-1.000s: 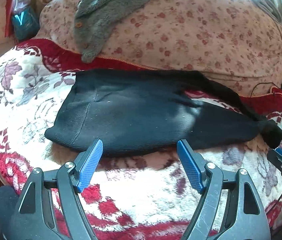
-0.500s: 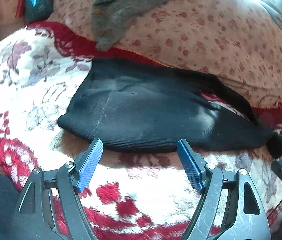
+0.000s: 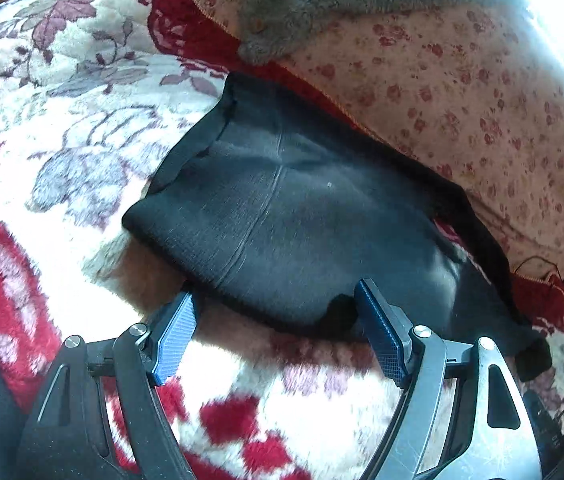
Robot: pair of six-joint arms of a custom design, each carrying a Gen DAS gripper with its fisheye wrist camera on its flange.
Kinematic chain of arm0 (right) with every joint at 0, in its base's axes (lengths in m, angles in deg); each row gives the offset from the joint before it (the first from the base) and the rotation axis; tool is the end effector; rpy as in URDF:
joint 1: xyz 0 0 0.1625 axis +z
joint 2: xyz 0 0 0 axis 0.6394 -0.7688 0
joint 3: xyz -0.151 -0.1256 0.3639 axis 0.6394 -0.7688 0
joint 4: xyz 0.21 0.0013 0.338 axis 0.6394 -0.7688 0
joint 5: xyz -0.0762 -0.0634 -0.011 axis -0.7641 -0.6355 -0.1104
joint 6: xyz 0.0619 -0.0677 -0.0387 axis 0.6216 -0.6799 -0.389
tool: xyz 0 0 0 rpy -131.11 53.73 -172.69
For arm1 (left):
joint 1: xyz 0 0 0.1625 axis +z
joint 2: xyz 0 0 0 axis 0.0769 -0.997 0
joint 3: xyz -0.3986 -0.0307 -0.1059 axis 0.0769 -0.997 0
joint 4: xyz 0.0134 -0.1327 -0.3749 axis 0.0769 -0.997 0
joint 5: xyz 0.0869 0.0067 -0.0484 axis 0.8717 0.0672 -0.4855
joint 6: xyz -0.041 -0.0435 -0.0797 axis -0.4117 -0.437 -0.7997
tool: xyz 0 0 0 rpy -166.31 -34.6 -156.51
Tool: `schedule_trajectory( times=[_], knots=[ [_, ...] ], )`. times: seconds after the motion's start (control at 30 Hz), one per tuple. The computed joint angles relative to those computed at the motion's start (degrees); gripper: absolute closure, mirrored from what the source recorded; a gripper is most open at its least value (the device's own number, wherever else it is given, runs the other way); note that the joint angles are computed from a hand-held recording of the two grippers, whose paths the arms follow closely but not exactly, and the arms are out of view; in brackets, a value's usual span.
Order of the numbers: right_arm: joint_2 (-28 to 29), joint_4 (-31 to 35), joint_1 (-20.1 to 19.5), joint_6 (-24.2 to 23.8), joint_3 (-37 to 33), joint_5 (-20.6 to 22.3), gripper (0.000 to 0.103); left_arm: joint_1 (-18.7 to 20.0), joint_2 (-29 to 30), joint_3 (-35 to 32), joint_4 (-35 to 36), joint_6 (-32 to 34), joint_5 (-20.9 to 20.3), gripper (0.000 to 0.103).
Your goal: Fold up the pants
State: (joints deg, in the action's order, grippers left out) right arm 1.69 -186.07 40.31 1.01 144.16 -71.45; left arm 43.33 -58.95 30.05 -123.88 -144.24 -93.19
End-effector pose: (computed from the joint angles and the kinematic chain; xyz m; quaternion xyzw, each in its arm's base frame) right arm 0.0081 -0.6809 0.3050 0.1947 -0.9359 0.2550 0.1455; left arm -0.2233 -0.5760 0.0786 -0.2222 0.8232 -0.4444 0.2746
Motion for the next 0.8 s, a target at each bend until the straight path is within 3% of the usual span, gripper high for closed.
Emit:
schedule_trajectory(
  times=[0.37, 0.4, 0.5, 0.53, 0.63, 0.8],
  knots=[
    [3.03, 1.17, -0.74, 2.16, -4.05, 0.62, 0.026, 2.83, 2.02, -5.33, -1.90, 3.67, -0.42, 0.025],
    [3.25, 1.05, -0.91, 2.52, -4.47, 0.61, 0.026, 2.97, 2.27, -5.33, -4.10, 5.18, -0.21, 0.034],
    [3.82, 0.97, -1.38, 3.64, -5.72, 0.82, 0.026, 3.51, 2.50, -5.90, -6.06, 7.60, -0.42, 0.077],
    [4.12, 0.29, -1.36, 3.88, -6.12, 0.32, 0.026, 3.91, 2.47, -6.00, -7.43, 8.93, -1.88, 0.083],
    [4.98, -1.59, -1.29, 4.34, -7.61, -1.16, 0.026, 4.15, 2.22, -6.77, -6.22, 10.23, -3.06, 0.086],
    [4.65, 6.36, -4.26, 15.93, -11.93, 8.58, 0.026, 2.87, 2.89, -7.56, -5.96, 14.97, -0.28, 0.087]
  ],
)
